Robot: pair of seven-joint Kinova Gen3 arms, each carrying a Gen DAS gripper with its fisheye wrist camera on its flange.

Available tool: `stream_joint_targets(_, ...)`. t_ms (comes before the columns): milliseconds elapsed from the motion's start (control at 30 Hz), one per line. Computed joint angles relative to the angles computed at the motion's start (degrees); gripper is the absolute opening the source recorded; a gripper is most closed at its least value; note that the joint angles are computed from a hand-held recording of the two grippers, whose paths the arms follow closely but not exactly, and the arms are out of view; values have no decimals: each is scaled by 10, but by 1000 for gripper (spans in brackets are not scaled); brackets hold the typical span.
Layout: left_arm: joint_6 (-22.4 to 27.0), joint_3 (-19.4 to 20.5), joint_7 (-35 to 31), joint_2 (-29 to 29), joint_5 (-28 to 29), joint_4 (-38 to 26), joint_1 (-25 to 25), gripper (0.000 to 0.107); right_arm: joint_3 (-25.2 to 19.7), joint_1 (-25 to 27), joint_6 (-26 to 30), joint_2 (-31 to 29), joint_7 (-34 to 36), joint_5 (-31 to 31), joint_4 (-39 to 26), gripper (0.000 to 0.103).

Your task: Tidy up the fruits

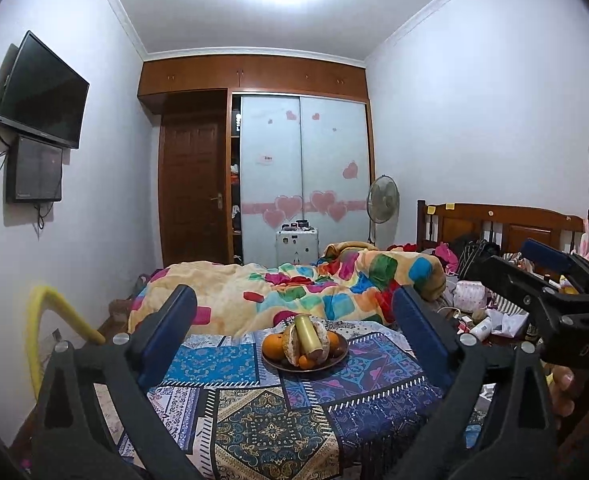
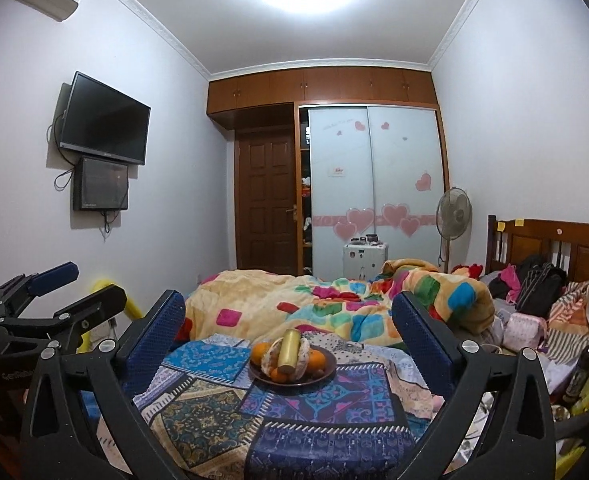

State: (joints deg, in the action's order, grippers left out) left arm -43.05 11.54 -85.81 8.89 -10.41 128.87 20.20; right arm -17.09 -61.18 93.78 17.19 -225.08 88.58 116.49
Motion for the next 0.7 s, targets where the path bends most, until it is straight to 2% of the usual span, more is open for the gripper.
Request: stream_joint_targets(700, 7, 0, 1, 8, 3, -4, 0, 102, -5, -8, 1, -1, -2, -12, 4, 103)
